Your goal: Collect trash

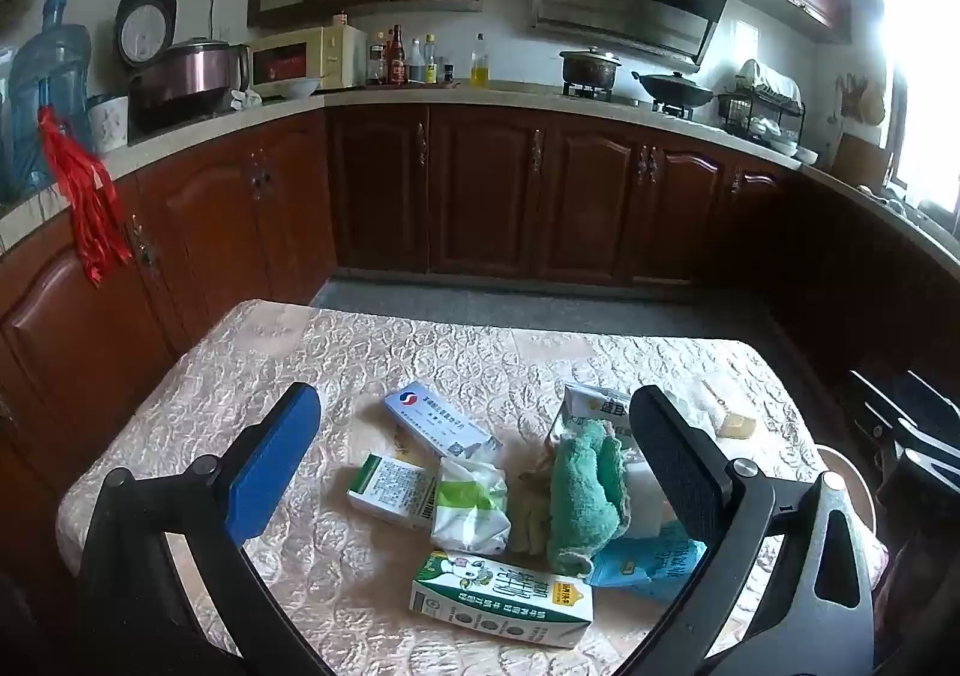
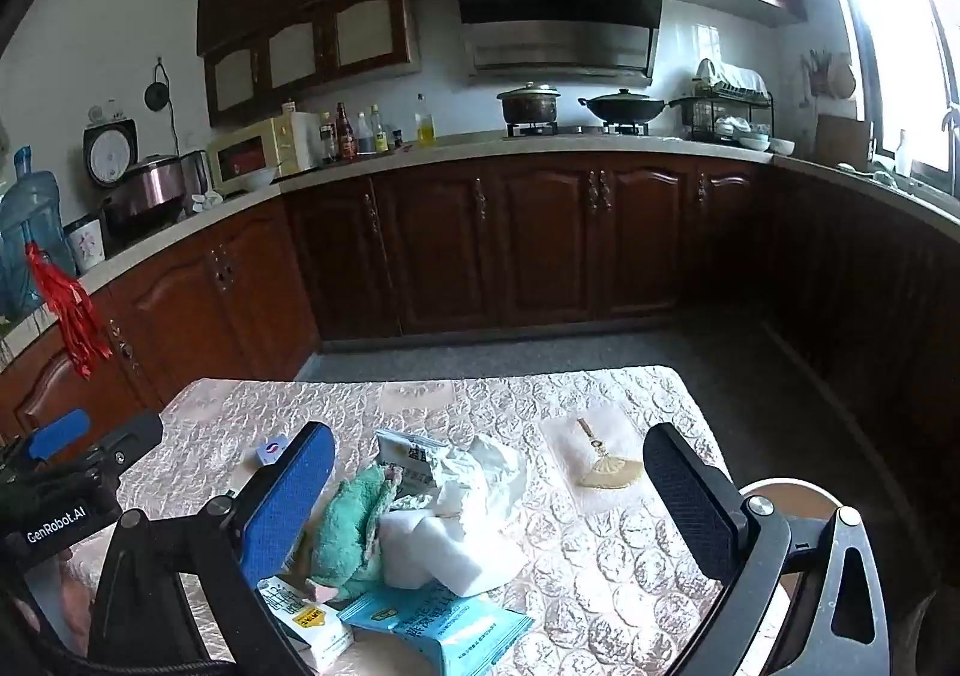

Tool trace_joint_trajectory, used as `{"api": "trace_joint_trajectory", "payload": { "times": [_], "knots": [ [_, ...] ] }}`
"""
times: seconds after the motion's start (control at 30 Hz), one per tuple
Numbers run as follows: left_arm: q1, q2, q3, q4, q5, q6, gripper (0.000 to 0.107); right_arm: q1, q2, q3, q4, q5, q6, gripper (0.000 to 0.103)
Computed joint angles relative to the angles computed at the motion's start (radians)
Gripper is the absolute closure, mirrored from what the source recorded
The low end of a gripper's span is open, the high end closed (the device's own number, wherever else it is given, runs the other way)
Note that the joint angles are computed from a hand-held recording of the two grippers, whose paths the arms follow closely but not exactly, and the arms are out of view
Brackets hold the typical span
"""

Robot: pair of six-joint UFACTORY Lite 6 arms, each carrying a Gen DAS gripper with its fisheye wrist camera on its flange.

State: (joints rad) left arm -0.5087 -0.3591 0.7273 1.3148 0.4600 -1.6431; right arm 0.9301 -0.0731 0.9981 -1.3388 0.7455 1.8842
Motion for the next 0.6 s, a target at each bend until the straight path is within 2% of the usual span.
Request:
{"api": "trace_joint_trajectory", "payload": {
  "times": [0.2,0.6],
  "knots": [
    [-0.026,-0.009,-0.016,0.045,0.015,-0.05,0.004,0.004,0.011,-0.014,-0.022,0.007,0.044,0.001],
    [-0.027,-0.021,-0.012,0.033,0.002,-0.048,0.004,0.013,0.025,0.015,-0.002,0.02,0.013,0.001]
  ]
}}
